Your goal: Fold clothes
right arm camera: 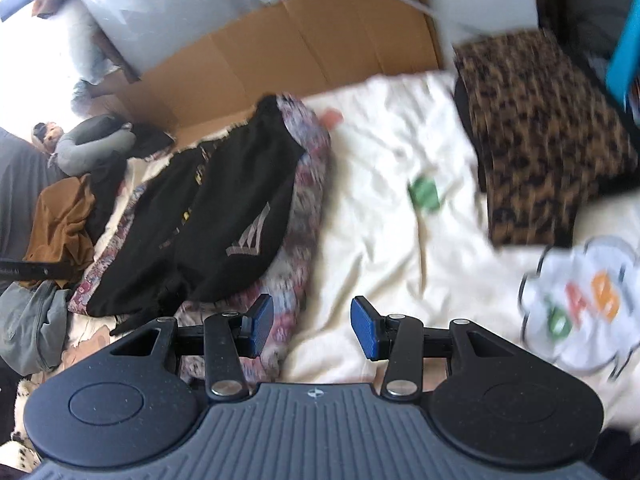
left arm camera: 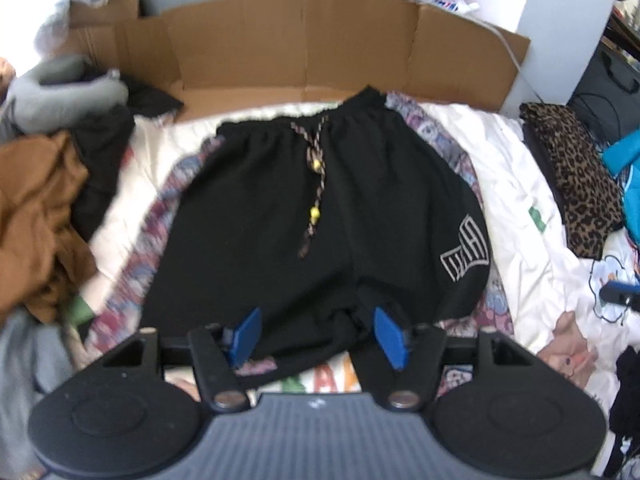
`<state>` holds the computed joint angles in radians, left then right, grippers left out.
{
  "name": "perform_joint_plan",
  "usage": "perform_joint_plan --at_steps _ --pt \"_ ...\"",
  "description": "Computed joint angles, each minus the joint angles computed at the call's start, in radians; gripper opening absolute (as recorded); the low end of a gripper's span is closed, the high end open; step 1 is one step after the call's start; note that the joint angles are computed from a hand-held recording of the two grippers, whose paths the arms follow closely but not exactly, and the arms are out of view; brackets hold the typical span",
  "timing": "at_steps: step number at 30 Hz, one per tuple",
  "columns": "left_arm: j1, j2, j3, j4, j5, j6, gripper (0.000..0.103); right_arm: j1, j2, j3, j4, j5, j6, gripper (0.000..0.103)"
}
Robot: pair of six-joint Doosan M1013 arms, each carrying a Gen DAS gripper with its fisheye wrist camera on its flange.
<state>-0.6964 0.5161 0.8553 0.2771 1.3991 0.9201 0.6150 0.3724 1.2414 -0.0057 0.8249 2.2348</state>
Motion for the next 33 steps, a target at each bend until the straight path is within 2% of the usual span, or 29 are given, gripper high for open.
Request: perform_joint_plan --at_steps 8,12,15,19,26,30,31,32,33 --pt "-0.016 -0.024 0.121 -0.029 -0.021 -0.051 0.066 0.022 0.014 0.062 0.018 -0.02 0.078 0.05" --pt "-0.02 -0.037 0.16 -0.041 -0.047 -0.084 0.066 0.024 0.015 0.092 0.044 -0.071 0.091 0.05" --pt "-0.021 -0.037 0.178 -0.055 -0.062 -0.096 0.066 0.019 0.028 0.092 0.085 -0.078 0.067 0.037" --pt "-0.023 -0.041 0.202 -0.084 -0.102 -0.131 0.065 0.017 0.038 0.09 0.123 -0.109 0.042 0.037" --pt "-0.03 -0.01 0.165 -0.111 -0.145 -0.029 0.065 0.013 0.073 0.061 0.228 -0.118 0.003 0.038" --pt "-0.028 0.014 0.14 -0.131 -0.165 -0.018 0.065 0.012 0.088 0.045 0.262 -0.118 -0.021 0.036" --pt "-0.027 0.018 0.136 -0.134 -0.17 -0.021 0.065 0.01 0.09 0.043 0.278 -0.124 -0.033 0.03" --pt "-0.027 0.02 0.134 -0.14 -0.176 -0.021 0.065 0.008 0.092 0.041 0.298 -0.129 -0.046 0.014" --pt "-0.026 0.02 0.135 -0.145 -0.182 -0.021 0.064 0.007 0.094 0.038 0.314 -0.131 -0.06 0.009"
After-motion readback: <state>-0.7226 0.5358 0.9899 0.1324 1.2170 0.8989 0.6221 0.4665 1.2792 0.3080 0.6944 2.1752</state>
